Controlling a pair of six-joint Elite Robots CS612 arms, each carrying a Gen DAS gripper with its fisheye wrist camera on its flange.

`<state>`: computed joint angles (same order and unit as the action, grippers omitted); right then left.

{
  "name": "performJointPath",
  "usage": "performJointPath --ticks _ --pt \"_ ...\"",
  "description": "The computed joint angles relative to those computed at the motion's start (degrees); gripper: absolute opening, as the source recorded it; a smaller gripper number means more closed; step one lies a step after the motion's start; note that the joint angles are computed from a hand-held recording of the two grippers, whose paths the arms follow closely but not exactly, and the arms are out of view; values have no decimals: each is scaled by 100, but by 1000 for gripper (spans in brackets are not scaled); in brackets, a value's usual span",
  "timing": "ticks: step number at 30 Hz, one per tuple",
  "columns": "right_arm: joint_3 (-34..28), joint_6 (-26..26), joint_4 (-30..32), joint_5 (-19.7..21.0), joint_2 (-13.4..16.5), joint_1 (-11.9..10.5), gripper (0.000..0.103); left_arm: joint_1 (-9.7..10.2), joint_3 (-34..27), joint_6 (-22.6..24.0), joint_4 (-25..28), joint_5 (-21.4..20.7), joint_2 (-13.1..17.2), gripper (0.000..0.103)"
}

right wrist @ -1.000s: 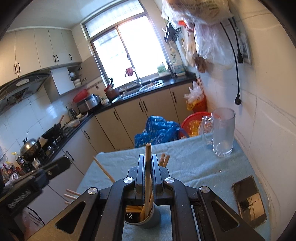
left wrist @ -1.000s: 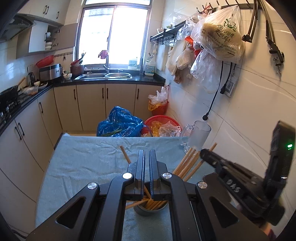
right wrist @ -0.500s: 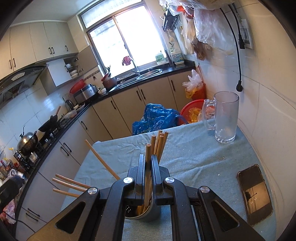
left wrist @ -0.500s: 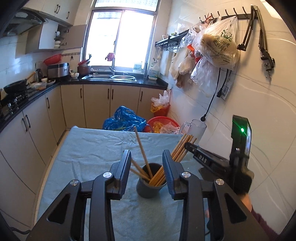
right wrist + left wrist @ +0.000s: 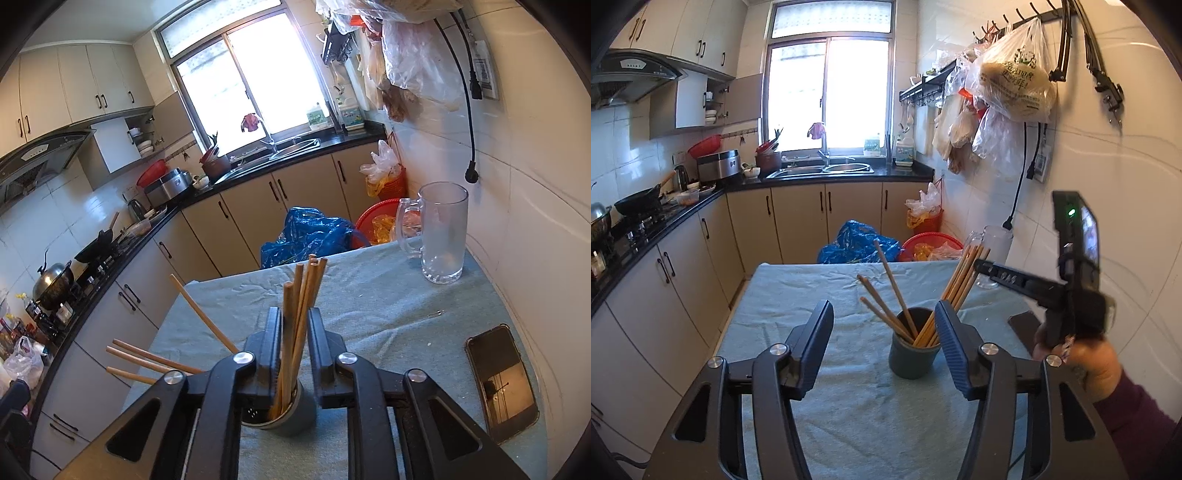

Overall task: Organize utensils
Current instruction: 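Raise both open tools up and away from the cup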

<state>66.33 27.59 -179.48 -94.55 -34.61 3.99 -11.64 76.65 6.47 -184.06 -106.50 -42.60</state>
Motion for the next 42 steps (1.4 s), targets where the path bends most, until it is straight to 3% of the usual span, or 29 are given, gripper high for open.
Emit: performJointPath --ticks 8,14,17,22,24,28,36,42 --pt "398 28 -255 -67 -195 -10 31 56 -40 -144 353 22 53 57" --pt "578 54 -191 22 -253 -2 31 100 34 -306 449 246 77 58" --pt "612 -49 -109 338 -254 16 31 126 98 -404 406 404 90 60" --pt "391 -576 323 1243 -134 100 30 147 134 -579 420 666 129 61" --pt "205 -838 579 1329 -47 170 19 161 155 -605 398 757 144 61" --pt "-314 -1161 1128 1299 183 279 19 182 219 -601 276 914 149 61" --pt "-1493 -1102 1782 1037 730 328 19 251 215 -681 223 962 169 65" --pt "-1201 -1223 1547 1028 552 370 19 229 248 -631 86 1197 189 69"
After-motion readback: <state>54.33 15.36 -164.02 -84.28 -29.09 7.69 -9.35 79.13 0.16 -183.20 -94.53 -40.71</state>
